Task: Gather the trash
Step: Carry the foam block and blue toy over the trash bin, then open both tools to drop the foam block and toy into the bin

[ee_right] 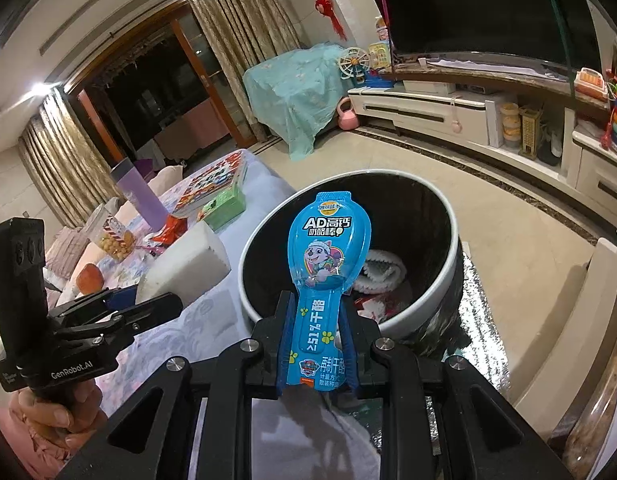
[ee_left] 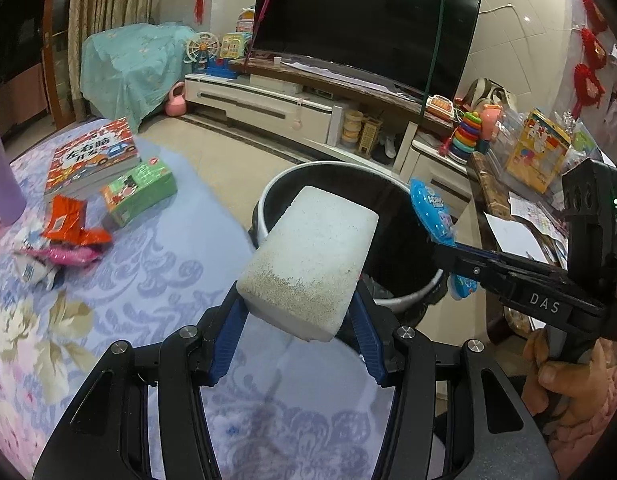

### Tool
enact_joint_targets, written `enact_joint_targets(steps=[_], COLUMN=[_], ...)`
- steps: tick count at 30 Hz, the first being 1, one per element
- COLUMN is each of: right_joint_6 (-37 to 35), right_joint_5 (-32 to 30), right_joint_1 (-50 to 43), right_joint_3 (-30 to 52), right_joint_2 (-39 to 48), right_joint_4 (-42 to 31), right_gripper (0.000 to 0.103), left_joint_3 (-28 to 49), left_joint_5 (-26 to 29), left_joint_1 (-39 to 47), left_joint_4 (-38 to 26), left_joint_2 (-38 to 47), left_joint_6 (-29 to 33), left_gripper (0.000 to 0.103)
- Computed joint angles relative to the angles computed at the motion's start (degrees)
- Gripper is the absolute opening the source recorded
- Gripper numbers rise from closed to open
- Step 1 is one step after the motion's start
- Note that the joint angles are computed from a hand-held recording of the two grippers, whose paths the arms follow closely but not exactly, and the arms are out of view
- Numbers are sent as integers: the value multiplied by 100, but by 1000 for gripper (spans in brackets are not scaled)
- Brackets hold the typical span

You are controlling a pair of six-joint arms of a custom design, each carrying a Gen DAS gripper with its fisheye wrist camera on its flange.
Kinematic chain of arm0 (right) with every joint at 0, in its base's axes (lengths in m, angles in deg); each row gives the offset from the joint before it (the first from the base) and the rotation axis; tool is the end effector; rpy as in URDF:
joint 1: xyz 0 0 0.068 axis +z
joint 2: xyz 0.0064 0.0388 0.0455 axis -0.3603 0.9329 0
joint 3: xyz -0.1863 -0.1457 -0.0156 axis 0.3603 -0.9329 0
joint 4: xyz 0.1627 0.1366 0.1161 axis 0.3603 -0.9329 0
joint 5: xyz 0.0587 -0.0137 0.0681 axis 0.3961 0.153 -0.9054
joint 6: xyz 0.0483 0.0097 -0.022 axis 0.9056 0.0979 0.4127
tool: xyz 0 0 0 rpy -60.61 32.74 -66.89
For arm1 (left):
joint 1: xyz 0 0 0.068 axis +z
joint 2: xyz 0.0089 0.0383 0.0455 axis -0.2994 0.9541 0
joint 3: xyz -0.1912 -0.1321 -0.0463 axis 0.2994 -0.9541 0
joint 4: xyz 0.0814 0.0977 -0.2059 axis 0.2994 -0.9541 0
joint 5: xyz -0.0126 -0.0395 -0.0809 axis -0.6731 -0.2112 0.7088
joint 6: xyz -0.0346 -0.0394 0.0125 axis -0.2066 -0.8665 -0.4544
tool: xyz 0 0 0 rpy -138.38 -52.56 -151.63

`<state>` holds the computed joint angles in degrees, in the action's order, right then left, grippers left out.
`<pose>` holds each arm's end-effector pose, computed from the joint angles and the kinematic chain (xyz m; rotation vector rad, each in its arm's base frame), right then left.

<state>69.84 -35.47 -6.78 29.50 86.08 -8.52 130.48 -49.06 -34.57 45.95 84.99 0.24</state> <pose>0.2666 0.0818 0.1656 -0.2926 2.2737 0.6557 0.2440 -0.0758 0.1868 0.1519 2.3423 -0.2528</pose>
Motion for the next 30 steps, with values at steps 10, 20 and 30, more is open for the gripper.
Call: enact_joint_targets(steps=[10, 20, 30], right_joint_6=[-156, -182, -158], right_joint_5=[-100, -130, -109], right_joint_1=[-209, -341, -309], right_joint_3=[576, 953, 1150], right_joint_2=[615, 919, 1065], right_joint_4=[-110, -231, -329], right_gripper=[22, 23, 25], left_joint_3=[713, 1142, 1426], left_joint_5=[-118, -185, -247], left_joint_1=[-124, -163, -214], left_joint_4=[74, 81, 22], left_joint_2=[887, 1442, 1716], left_joint_6=[104, 124, 139], left_gripper=[52, 52, 56])
